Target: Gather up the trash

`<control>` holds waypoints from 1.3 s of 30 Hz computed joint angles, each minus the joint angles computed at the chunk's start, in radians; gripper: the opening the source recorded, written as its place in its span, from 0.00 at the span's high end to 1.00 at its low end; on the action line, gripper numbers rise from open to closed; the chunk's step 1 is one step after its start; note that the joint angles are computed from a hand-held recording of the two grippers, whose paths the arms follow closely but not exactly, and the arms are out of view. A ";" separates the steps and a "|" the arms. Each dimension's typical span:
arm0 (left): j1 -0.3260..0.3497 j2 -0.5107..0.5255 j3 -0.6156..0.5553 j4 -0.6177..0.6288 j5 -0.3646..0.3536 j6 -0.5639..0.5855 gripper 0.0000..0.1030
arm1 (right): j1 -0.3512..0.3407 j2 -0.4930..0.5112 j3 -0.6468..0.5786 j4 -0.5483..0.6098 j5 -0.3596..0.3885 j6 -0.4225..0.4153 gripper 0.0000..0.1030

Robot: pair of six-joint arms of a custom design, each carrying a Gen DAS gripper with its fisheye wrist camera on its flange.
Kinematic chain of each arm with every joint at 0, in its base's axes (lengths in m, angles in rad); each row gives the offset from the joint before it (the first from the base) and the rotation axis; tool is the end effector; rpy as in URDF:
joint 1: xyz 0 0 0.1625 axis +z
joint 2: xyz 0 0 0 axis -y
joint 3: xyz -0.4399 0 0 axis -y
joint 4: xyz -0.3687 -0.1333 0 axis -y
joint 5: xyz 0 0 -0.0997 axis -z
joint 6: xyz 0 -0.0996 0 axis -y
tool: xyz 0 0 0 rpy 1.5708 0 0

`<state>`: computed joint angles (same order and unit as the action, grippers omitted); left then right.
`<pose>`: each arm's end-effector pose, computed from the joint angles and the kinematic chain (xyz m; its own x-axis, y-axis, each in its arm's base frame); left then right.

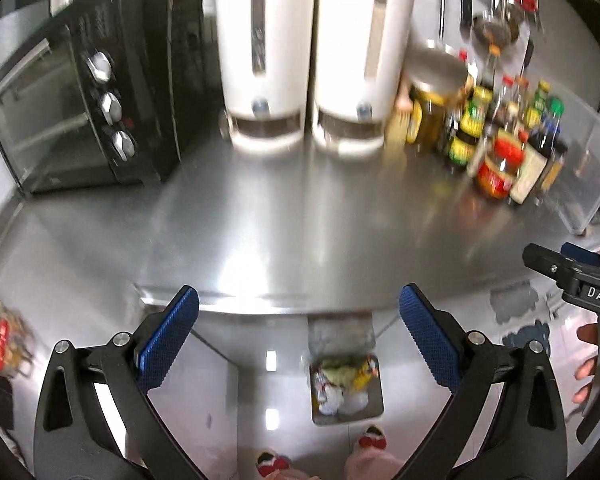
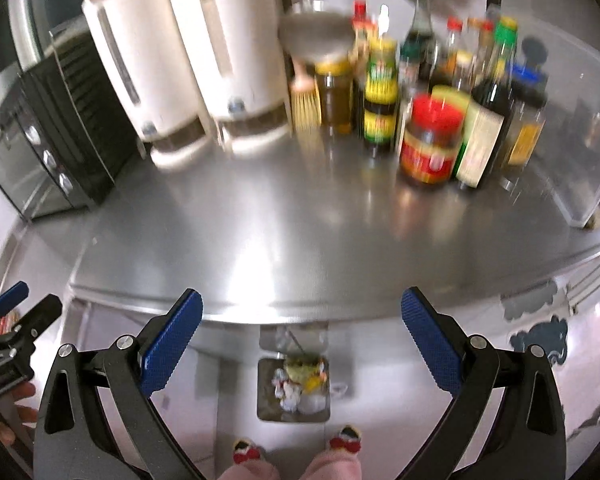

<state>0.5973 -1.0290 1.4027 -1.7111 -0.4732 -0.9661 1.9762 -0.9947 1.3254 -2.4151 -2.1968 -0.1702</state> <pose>-0.4181 -0.5528 0.3376 -0.7107 -0.1701 -0.6826 0.3865 0.7163 -0.5809 0.3508 -0.6274 0.3904 -0.7876 -0.1898 0.5862 -0.4839 0.7795 -0.3978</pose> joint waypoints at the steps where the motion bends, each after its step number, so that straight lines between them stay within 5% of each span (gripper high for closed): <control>1: -0.008 0.000 -0.014 0.016 0.010 -0.001 0.08 | 0.010 0.003 -0.012 -0.005 -0.006 -0.004 0.03; 15: -0.113 0.016 -0.171 0.248 0.164 -0.106 0.08 | 0.121 -0.005 -0.077 -0.201 -0.145 -0.145 0.03; 28: -0.165 0.019 -0.221 0.431 0.176 -0.259 0.08 | 0.156 -0.061 -0.034 -0.174 -0.114 -0.090 0.03; 39: -0.190 0.022 -0.246 0.552 0.198 -0.365 0.08 | 0.171 -0.070 -0.017 -0.213 -0.104 -0.127 0.03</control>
